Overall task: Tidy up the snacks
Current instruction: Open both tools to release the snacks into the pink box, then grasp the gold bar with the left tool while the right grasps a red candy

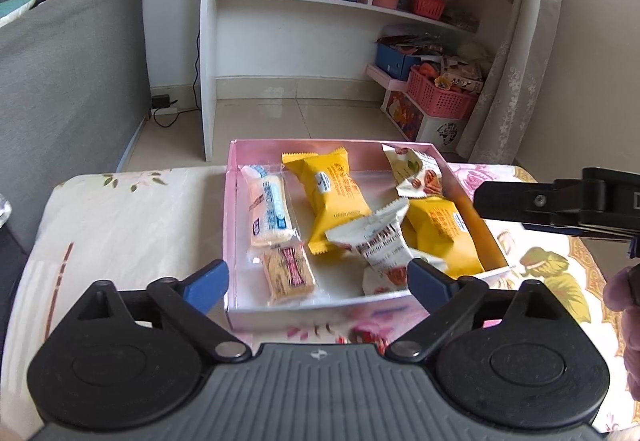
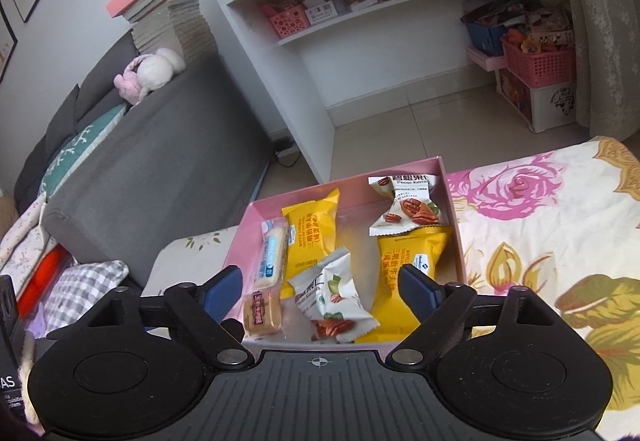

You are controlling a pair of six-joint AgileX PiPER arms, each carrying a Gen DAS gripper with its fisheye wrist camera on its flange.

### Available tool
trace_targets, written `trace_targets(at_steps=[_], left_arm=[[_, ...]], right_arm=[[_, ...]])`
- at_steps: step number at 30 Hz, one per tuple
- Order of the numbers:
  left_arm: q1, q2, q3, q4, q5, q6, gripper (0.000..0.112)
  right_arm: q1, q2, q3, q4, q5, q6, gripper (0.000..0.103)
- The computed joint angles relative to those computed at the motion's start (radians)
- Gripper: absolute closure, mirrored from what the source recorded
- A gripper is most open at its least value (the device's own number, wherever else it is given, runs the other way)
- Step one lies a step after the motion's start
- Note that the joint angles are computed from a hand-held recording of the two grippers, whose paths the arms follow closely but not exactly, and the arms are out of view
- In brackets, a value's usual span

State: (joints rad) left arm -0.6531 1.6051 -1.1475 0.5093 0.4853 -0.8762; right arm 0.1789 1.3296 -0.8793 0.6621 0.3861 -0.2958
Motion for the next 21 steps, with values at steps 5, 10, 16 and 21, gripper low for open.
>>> trace_targets(at_steps=[5,10,16,21], left_arm=[[-0.042,-0.041,0.025,0.022,0.068,-0.039,0.010],[-0.074,-0.082,0.066,0.030,0.115,-0.085,0.010],[-0.115,-0.135,0.166,0.142,0.129,-0.236,0.010],[-0.126,-0.193,0.242,0.189,0.134,-0.260,0.010]], right_arm=[[0.055,-0.082,0.043,-0.239,0.003,0.232,0.009],[0.125,-0.149,0.087,-0.481,0.018,0.466,0.007],[0.187,-0.199,0.179,-0.678,-0.015,0.645,0.006],[0.219,-0.239,0.235,-0.820,-0.033,0.760,0.006]])
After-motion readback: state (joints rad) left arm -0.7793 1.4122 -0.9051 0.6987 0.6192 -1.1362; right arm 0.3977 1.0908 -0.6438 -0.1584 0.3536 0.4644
